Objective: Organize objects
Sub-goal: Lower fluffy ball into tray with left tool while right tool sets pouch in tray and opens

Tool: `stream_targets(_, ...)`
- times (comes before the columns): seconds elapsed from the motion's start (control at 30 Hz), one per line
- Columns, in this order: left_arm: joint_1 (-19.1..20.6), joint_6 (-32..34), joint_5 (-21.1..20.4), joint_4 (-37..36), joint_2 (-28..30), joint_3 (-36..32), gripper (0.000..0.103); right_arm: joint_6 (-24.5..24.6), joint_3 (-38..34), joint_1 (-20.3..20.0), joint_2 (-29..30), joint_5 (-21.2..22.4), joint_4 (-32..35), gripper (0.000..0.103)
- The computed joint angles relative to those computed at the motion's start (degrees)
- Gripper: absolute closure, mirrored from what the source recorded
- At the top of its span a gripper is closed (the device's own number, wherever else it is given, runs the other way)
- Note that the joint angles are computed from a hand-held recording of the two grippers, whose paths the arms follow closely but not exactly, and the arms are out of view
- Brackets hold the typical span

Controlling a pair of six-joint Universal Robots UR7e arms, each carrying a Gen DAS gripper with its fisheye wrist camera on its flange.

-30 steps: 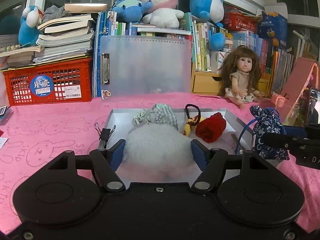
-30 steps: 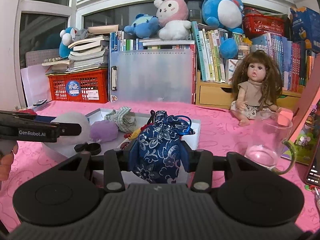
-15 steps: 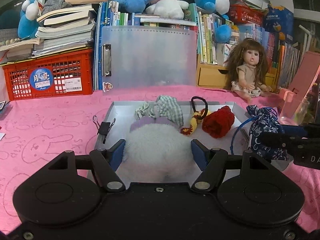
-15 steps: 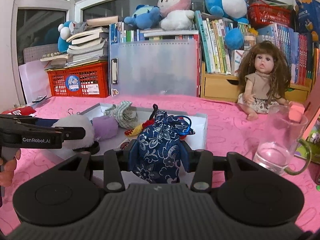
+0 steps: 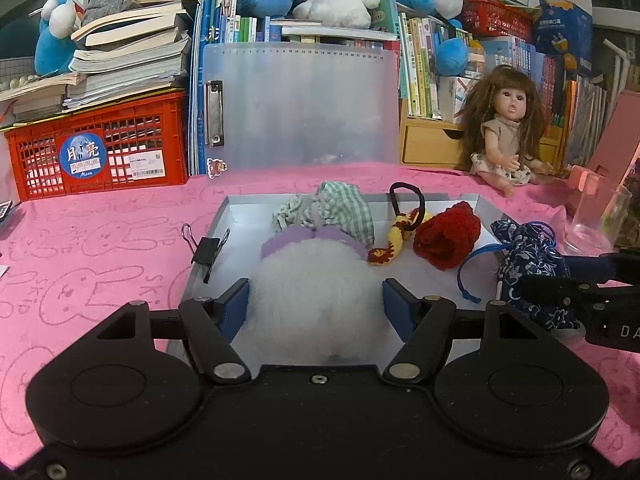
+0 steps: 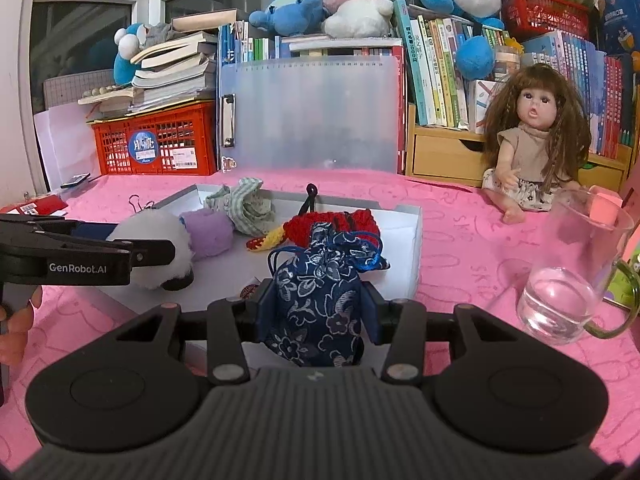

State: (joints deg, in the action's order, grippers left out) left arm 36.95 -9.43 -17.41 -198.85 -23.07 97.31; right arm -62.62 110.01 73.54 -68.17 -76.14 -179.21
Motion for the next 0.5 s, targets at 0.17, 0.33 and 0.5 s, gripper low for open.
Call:
stream_targets(0.17,0.4,1.2,-0.1,0.4,0.3,-1.0,0.034,-0.2,-0.6,0.4,0.5,-0.8,0.4,0.053)
stream_targets(0.33,1.1,1.4,-0.3,1.7,0.7,-2.8,0.034,-0.5,-1.6,1.1,1.5,-2.1,1.0,0.052)
stream_targets(0.5,1.7,5.1,0.3,-0.4,2.4,-5.1,0.033,-0.6,-2.4,1.7,2.5,-2.9,1.0,0.052)
